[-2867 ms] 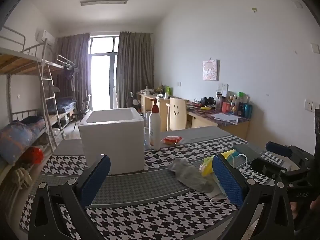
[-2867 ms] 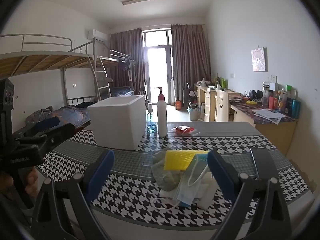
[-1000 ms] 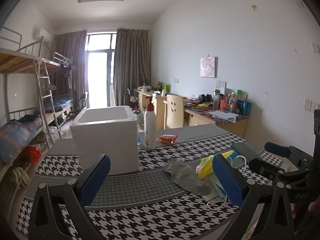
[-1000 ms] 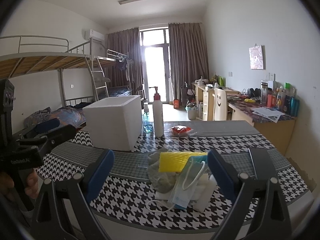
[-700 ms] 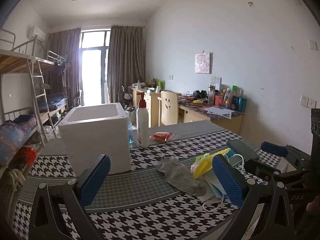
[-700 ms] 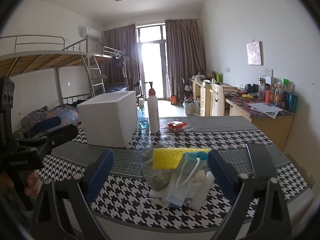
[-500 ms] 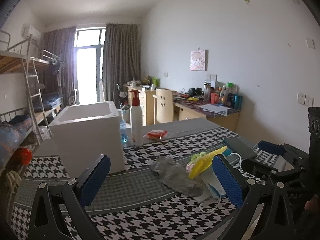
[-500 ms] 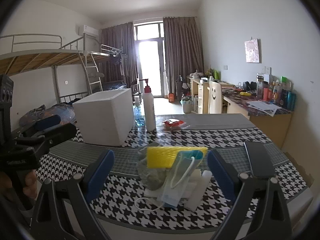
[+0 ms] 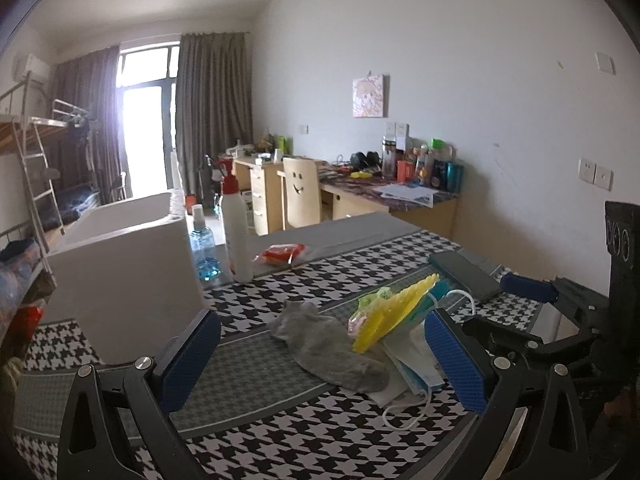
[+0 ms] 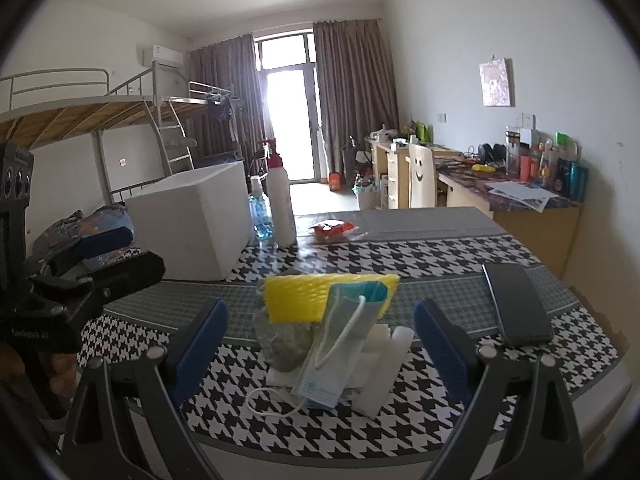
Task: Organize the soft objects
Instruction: 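Grasp the yellow foam net with the left tool while the right tool grasps the blue face mask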
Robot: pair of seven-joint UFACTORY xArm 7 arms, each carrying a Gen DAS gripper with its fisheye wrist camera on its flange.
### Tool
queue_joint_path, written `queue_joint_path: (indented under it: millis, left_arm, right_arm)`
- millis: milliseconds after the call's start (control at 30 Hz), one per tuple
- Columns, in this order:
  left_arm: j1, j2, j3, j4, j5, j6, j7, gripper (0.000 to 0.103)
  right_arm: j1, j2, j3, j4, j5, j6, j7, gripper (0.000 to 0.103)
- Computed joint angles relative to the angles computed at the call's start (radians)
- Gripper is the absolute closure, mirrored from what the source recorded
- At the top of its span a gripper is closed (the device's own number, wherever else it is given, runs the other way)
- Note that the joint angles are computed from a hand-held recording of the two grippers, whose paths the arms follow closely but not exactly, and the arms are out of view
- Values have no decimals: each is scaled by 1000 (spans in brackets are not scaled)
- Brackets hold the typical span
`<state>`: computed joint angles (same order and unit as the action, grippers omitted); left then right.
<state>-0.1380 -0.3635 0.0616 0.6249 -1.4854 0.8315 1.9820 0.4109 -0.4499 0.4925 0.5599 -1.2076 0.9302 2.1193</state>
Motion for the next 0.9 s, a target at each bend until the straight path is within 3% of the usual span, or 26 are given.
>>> queue_joint_path:
  millis: [367,800,900]
  left_arm:
    - [-36,76,-50,43,13,-46,3,1]
    - [-58,207,-85,140,104,-30,-74,1]
    - [-70,235,-110,150,128,-61,-46,14]
  right_arm:
    - [-22,-22,-27,-37,23,-47,-5,7]
    - [-74,-30,-46,-87,4,-143,27,7]
    - [-83,-28,-56,-96,-2,-167,31,7]
